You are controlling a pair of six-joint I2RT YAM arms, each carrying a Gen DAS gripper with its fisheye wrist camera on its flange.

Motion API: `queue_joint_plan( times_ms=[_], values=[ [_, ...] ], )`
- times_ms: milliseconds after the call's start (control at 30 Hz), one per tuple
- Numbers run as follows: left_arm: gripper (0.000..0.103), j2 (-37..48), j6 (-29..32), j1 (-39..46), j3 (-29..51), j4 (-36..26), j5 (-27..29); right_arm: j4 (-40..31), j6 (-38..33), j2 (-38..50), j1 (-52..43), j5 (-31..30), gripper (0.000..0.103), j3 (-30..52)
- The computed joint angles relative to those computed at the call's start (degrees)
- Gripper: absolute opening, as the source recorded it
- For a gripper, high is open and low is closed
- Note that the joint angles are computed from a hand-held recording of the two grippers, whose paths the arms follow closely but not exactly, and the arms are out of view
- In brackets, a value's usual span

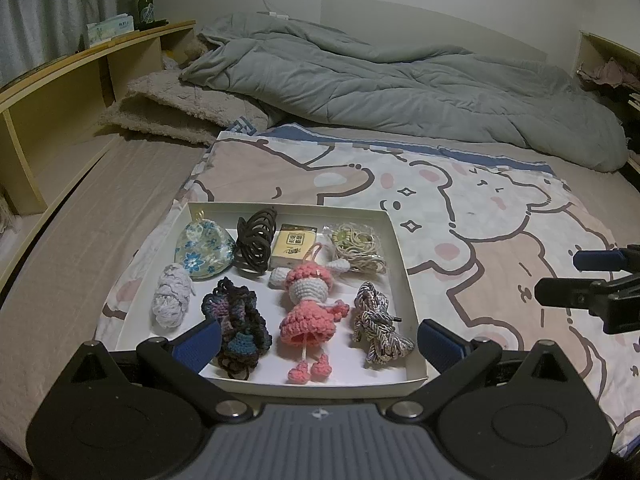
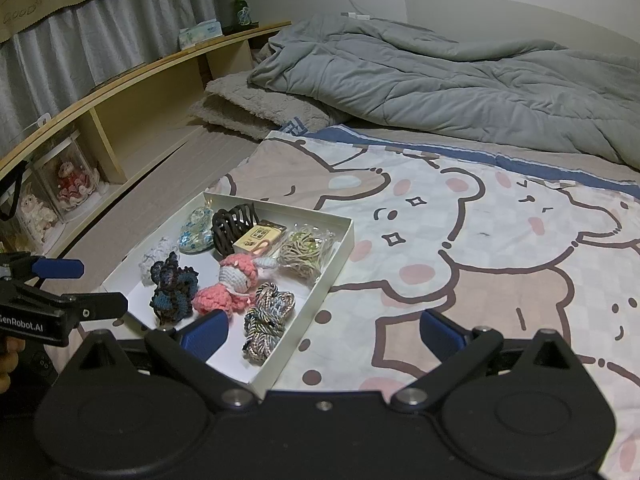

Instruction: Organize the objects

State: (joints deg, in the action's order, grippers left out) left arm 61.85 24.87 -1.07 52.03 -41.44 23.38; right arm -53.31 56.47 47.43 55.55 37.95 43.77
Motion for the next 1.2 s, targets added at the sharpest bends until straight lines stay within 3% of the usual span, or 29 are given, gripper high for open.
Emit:
queue_joint_plan(
  times_ms=[1200],
  values=[
    [0.103, 0.4, -0.1, -0.2, 0.1, -0.3, 0.0, 0.1, 0.5, 0.1, 0.4, 0.0, 0.103, -0.3]
  ],
)
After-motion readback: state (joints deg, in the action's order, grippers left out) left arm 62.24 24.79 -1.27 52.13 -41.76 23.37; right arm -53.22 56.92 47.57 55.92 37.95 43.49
